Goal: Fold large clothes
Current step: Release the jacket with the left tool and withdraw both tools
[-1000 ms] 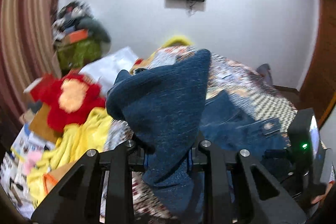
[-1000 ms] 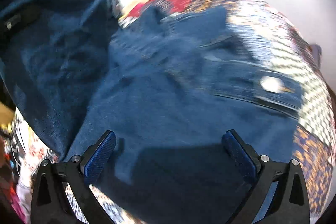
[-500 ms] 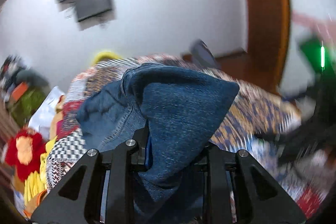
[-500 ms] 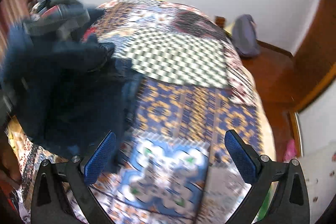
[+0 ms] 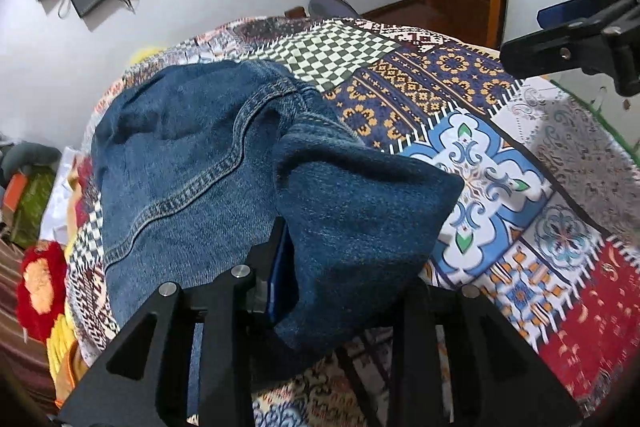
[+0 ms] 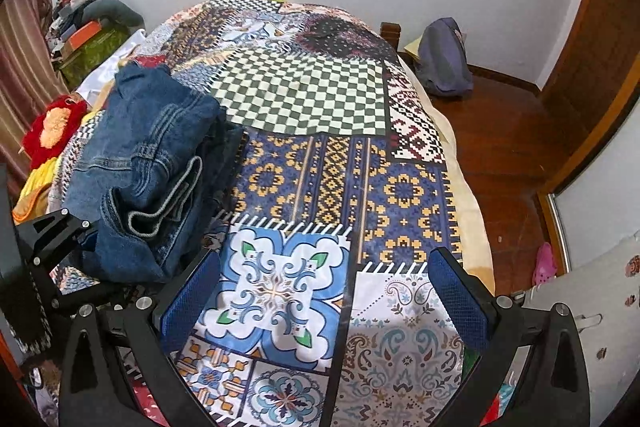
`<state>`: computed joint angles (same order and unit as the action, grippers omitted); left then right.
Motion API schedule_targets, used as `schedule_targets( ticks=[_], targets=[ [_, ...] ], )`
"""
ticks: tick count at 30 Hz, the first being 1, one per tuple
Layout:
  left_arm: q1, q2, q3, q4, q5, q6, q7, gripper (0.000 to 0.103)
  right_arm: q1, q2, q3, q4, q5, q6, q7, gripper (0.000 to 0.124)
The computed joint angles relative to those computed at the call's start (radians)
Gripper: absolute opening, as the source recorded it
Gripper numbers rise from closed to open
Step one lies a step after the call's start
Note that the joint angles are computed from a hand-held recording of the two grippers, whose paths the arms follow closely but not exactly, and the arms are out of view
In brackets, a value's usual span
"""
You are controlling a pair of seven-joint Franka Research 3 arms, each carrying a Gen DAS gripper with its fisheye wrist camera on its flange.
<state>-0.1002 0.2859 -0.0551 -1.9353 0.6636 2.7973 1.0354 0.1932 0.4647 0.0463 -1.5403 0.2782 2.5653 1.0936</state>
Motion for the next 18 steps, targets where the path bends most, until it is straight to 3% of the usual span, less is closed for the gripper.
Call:
schedule_targets(
  ticks=[3,4,6,7,8,10,16,18],
  targets=[
    [0.028,-0.042,-0.027,-0.042,-0.064,-0.012,0.064,0.035,-0.008,-0.024,0.017,-0.022,0.024,0.013,-0.031,0.103],
    [0.039,-0.057,-0.04,-0.058,-0.096,-0.011,0.096,0.041,-0.007,-0.032,0.021,-0.028,0.03,0.016,-0.04,0.103],
    [0.099,-0.104,-0.102,-0.124,-0.279,0.037,0.244,0.059,-0.005,-0.041,0.03,-0.034,0.043,0.02,-0.059,0.103],
    [0.109,-0.124,-0.116,-0.148,-0.345,0.049,0.285,0.074,-0.004,-0.048,0.037,-0.038,0.054,0.023,-0.073,0.103],
    [0.111,-0.136,-0.118,-0.163,-0.383,0.058,0.31,0.081,-0.002,-0.05,0.041,-0.041,0.062,0.026,-0.083,0.103],
    [0.108,-0.177,-0.115,-0.2,-0.437,0.073,0.344,0.081,0.001,-0.059,0.052,-0.047,0.083,0.029,-0.108,0.103],
    [0.096,-0.266,-0.053,-0.253,-0.359,0.087,0.217,0.082,0.03,-0.062,0.078,-0.038,0.131,0.008,-0.157,0.103],
    [0.115,-0.295,-0.033,-0.273,-0.262,0.102,0.115,0.085,0.032,-0.056,0.089,-0.028,0.155,-0.006,-0.177,0.103]
  ],
)
